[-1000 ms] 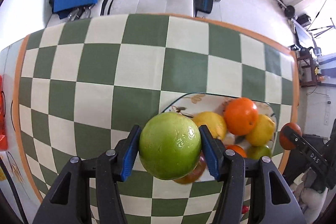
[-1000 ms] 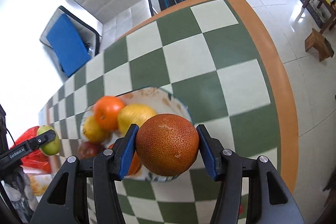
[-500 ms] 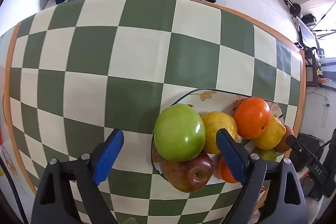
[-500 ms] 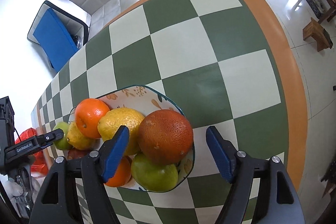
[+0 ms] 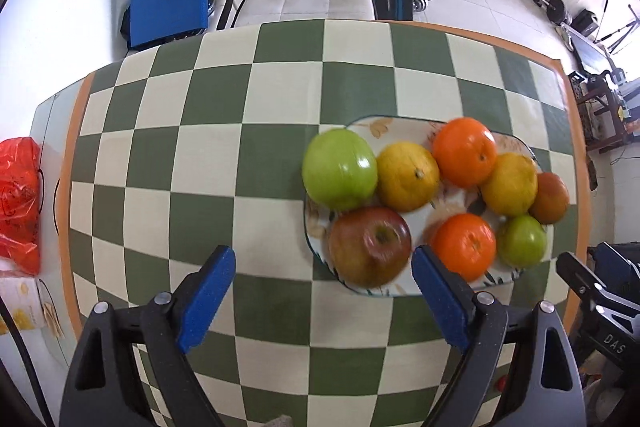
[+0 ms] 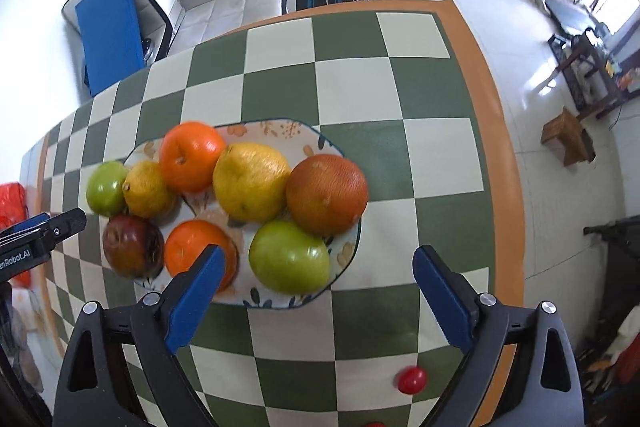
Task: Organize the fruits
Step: 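Lift both open tools away from the plate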
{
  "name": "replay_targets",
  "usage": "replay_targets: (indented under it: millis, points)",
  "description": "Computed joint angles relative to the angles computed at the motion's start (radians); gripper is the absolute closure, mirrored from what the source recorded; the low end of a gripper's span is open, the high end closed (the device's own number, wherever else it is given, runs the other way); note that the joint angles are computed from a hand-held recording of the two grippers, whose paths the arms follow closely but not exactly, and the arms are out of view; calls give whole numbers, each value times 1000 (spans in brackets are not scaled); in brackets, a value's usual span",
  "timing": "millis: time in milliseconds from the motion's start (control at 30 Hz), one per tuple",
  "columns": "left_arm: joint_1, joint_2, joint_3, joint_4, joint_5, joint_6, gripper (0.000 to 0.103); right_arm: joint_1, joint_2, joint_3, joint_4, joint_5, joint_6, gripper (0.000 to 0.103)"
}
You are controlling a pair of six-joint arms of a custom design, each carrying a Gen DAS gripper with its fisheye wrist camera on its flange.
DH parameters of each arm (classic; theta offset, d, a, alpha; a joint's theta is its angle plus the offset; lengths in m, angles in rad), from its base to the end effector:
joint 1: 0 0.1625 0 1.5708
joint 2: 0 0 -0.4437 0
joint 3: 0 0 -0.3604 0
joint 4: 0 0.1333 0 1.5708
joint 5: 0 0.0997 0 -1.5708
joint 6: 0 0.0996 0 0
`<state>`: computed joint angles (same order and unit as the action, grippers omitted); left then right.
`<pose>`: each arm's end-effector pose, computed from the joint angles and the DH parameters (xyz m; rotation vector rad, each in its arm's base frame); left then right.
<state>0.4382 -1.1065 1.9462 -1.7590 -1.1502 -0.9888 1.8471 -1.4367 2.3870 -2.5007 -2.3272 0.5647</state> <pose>-0.3459 -0.3542 0.1582 0.3418 2.3591 -0.0508 0.1626 -0.3354 0.2345 -0.3377 -2.3940 0.3696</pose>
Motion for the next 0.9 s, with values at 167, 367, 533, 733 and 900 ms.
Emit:
replay_targets:
  millis: [167, 367, 533, 733, 900]
  points:
    - [-73, -43, 24, 9, -2, -43, 13, 82, -26, 16, 60, -25, 74, 6]
    - [-174, -109, 19, 46, 31, -80, 13, 209, -86, 0, 204, -64, 198, 6]
    - [-257, -166, 0, 105, 50, -118, 13, 345, -129, -55, 380, -92, 330, 6]
    - [-336, -216, -22, 165, 48, -159, 13, 504, -147, -144, 579, -109, 490, 6]
    - [-392, -251, -49, 211, 63, -199, 13, 618, -142, -228, 730, -120, 617, 6]
